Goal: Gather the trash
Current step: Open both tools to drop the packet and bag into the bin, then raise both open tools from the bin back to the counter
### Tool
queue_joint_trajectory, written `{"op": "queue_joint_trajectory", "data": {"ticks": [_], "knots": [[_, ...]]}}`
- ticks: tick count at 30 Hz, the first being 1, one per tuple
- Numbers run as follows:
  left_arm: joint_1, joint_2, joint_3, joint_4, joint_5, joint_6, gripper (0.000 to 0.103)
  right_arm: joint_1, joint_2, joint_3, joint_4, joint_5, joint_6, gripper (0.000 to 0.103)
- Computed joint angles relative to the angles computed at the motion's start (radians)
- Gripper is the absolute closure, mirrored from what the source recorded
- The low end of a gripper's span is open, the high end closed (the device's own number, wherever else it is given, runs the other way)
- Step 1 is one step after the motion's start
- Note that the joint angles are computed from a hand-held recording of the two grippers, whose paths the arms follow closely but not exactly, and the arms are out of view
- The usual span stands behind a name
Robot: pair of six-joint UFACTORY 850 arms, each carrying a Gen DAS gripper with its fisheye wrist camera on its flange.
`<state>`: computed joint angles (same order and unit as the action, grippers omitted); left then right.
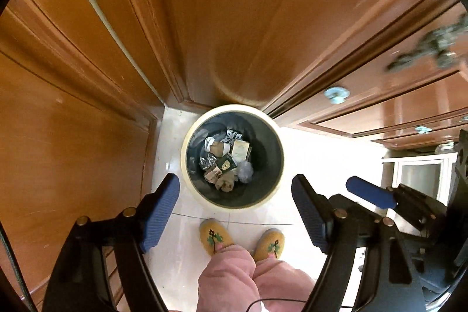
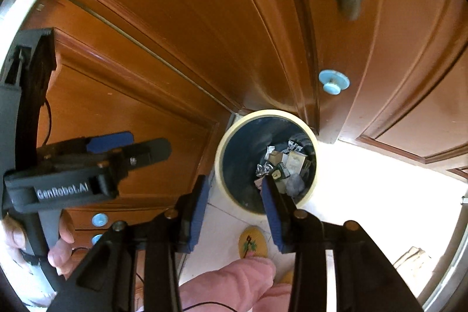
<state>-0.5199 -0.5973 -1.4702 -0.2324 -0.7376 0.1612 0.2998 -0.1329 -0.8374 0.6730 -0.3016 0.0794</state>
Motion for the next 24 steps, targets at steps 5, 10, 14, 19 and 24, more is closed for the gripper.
{"op": "queue_joint_trajectory", "data": {"ticks": [5,10,14,19,24], "knots": [[-0.01,0.06,-0.052,0.013,-0.082,0.009,0.023,0.006,0.108,-0.016,-0.191,-0.079,0.221,0.065],[-0.028,0.099,-0.134,0.017,-0.161,0.032,0.023,0.01,0.2,-0.067,-0.371,-0.17,0.403,0.065],[-0.044,0.104,-0.24,0.013,-0.235,0.044,0.023,0.014,0.25,-0.14,-0.514,-0.258,0.527,0.065],[-0.051,0.084,-0.422,-0.013,-0.322,0.067,0.023,0.014,0.287,-0.276,-0.663,-0.384,0.642,0.065],[-0.045,0.034,-0.636,-0.038,-0.388,0.101,0.022,0.037,0.287,-0.419,-0.817,-0.47,0.746,0.06]]}}
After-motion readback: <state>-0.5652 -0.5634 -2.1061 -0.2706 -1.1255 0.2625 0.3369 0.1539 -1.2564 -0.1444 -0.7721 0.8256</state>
